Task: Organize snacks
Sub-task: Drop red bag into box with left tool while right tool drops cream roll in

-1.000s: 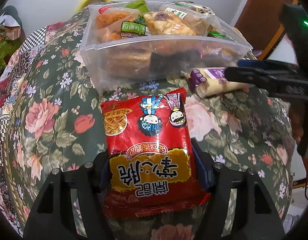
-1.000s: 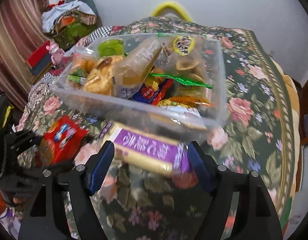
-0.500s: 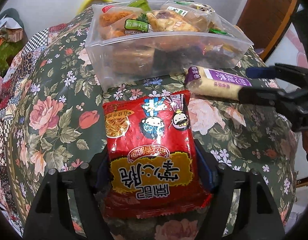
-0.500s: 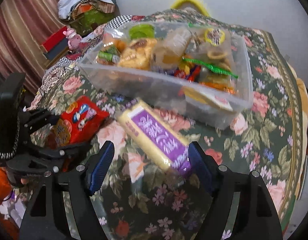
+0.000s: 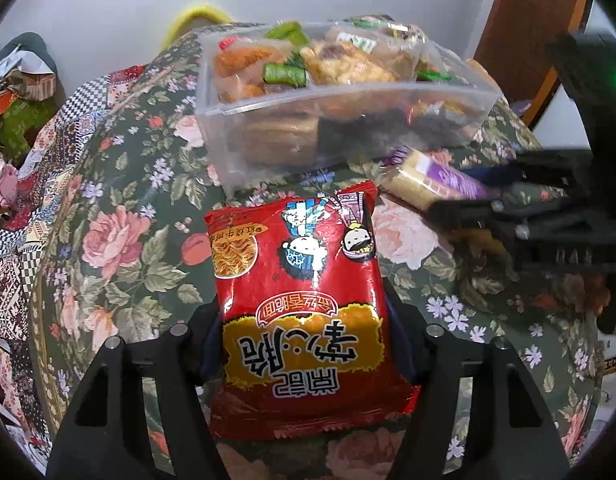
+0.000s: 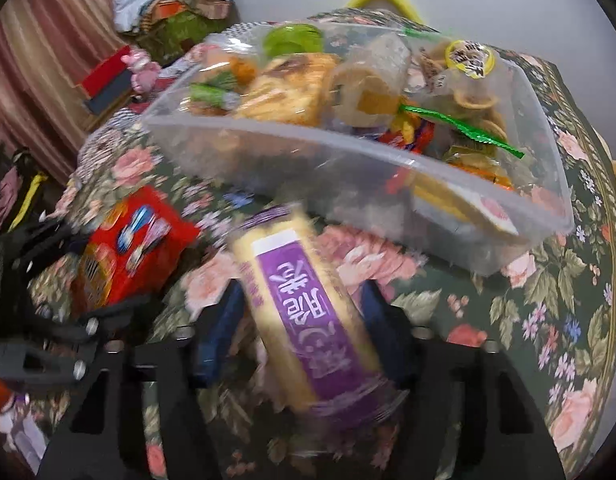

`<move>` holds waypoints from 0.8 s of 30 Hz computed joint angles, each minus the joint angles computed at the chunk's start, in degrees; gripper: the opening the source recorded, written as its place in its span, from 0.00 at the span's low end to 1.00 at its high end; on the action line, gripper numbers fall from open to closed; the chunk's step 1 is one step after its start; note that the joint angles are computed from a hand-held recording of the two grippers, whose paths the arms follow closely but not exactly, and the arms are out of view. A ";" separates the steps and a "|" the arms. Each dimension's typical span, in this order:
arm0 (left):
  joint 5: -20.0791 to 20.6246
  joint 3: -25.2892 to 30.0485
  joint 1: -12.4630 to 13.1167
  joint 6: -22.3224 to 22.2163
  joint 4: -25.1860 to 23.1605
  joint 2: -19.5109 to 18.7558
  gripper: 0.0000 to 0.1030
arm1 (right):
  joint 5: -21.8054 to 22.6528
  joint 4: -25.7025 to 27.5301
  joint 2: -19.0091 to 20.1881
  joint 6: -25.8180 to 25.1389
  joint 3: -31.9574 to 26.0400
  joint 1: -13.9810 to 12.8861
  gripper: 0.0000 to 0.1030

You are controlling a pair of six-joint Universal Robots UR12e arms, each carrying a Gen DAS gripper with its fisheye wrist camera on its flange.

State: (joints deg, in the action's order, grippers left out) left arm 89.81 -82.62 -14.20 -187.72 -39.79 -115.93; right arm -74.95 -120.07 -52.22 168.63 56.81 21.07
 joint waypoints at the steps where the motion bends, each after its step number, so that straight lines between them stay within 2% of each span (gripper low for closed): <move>1: 0.11 -0.11 0.01 -0.24 0.46 0.18 0.65 | -0.07 -0.65 -0.50 -0.33 0.82 0.01 0.42; 5: 0.59 -0.33 -0.02 -0.78 2.48 0.90 0.65 | 0.44 -4.10 -2.65 1.56 4.76 -0.25 0.41; 13: 1.76 1.69 -0.20 -1.21 5.88 1.06 0.65 | 0.68 -11.01 -5.46 6.03 8.28 -0.94 0.41; 20: 1.98 6.27 -0.04 -1.58 7.80 -0.73 0.65 | -1.07 -18.65 -5.20 10.70 7.17 -1.64 0.41; 24: 2.45 9.74 -0.11 -1.15 8.46 -2.48 0.65 | -3.18 -20.66 -3.54 12.59 4.28 -1.51 0.41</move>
